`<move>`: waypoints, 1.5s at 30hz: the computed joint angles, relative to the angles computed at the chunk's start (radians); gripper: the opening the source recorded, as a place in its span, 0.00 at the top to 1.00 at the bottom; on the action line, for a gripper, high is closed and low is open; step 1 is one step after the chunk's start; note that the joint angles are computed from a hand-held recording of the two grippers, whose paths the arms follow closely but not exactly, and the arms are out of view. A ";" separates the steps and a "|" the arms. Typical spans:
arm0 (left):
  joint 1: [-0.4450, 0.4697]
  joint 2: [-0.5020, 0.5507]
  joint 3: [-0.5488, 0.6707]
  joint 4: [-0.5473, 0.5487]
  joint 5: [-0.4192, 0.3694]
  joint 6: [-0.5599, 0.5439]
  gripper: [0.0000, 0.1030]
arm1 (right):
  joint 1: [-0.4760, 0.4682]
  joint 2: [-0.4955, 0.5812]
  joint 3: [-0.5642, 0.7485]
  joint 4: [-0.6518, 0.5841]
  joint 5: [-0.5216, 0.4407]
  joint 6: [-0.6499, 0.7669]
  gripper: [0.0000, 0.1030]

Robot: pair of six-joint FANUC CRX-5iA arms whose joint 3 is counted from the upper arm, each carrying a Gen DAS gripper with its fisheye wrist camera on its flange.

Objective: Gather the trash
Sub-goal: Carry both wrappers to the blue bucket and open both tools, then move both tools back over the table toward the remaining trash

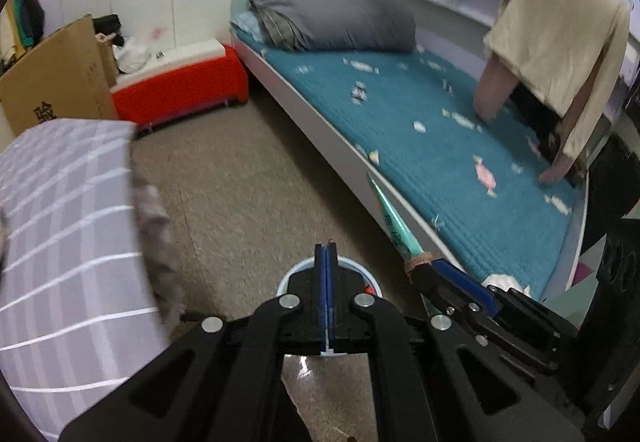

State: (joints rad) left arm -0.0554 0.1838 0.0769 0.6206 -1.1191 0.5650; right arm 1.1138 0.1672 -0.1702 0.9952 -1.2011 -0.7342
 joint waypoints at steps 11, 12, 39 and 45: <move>-0.099 0.097 0.054 -0.170 0.037 0.111 1.00 | -0.054 -0.069 -0.236 0.013 0.137 -0.298 0.44; -0.104 0.104 0.059 -0.182 0.037 0.118 1.00 | -0.049 -0.074 -0.250 0.016 0.141 -0.319 0.44; -0.161 0.159 0.106 -0.231 0.019 0.185 0.32 | 0.026 -0.088 -0.269 -0.014 -0.007 -0.413 0.44; -0.129 0.064 0.025 -0.174 0.072 0.121 0.32 | 0.043 -0.095 -0.242 0.006 -0.034 -0.390 0.44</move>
State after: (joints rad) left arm -0.1844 0.2480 0.1017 0.4464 -1.0475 0.6862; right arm 1.1569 0.0726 -0.4119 1.0014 -1.2354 -1.1243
